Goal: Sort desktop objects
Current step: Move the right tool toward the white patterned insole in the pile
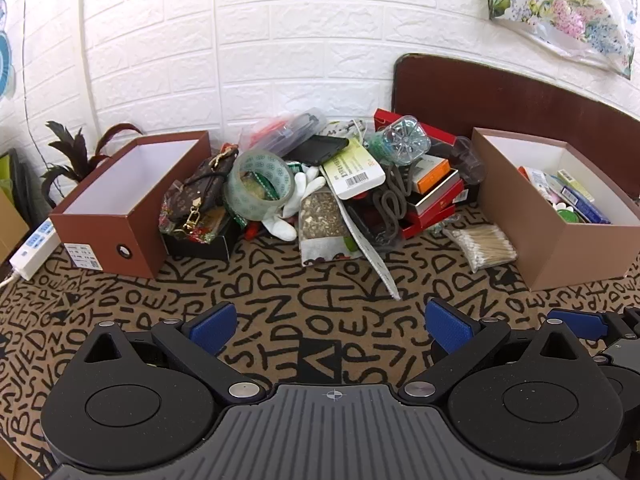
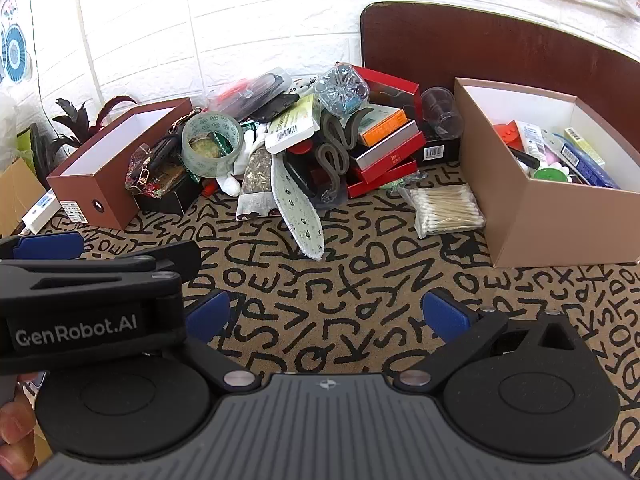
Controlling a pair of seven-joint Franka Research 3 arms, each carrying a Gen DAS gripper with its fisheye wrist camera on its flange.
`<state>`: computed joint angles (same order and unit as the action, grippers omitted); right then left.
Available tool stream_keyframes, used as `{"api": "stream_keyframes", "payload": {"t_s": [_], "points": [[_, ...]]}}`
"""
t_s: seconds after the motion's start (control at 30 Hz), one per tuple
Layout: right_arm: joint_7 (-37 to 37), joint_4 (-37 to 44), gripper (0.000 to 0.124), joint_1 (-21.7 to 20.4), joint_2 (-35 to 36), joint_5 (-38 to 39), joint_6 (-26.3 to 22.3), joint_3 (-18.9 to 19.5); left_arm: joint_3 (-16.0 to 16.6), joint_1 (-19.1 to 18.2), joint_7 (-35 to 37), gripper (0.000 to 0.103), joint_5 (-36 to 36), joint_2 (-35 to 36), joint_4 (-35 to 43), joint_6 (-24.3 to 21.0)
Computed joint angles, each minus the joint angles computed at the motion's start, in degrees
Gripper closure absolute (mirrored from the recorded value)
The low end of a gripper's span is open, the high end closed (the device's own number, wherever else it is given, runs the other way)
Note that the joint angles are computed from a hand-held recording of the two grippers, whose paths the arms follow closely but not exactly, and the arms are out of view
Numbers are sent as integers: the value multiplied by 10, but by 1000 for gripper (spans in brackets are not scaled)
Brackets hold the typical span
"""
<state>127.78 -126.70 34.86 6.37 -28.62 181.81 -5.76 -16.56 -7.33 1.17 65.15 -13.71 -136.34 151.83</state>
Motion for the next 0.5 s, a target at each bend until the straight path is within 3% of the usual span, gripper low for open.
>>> {"api": "stream_keyframes", "payload": {"t_s": [0.5], "points": [[-24,4,21,-1,6,29,-3,8,4,5,12,0,-18,2,-1,10]]}}
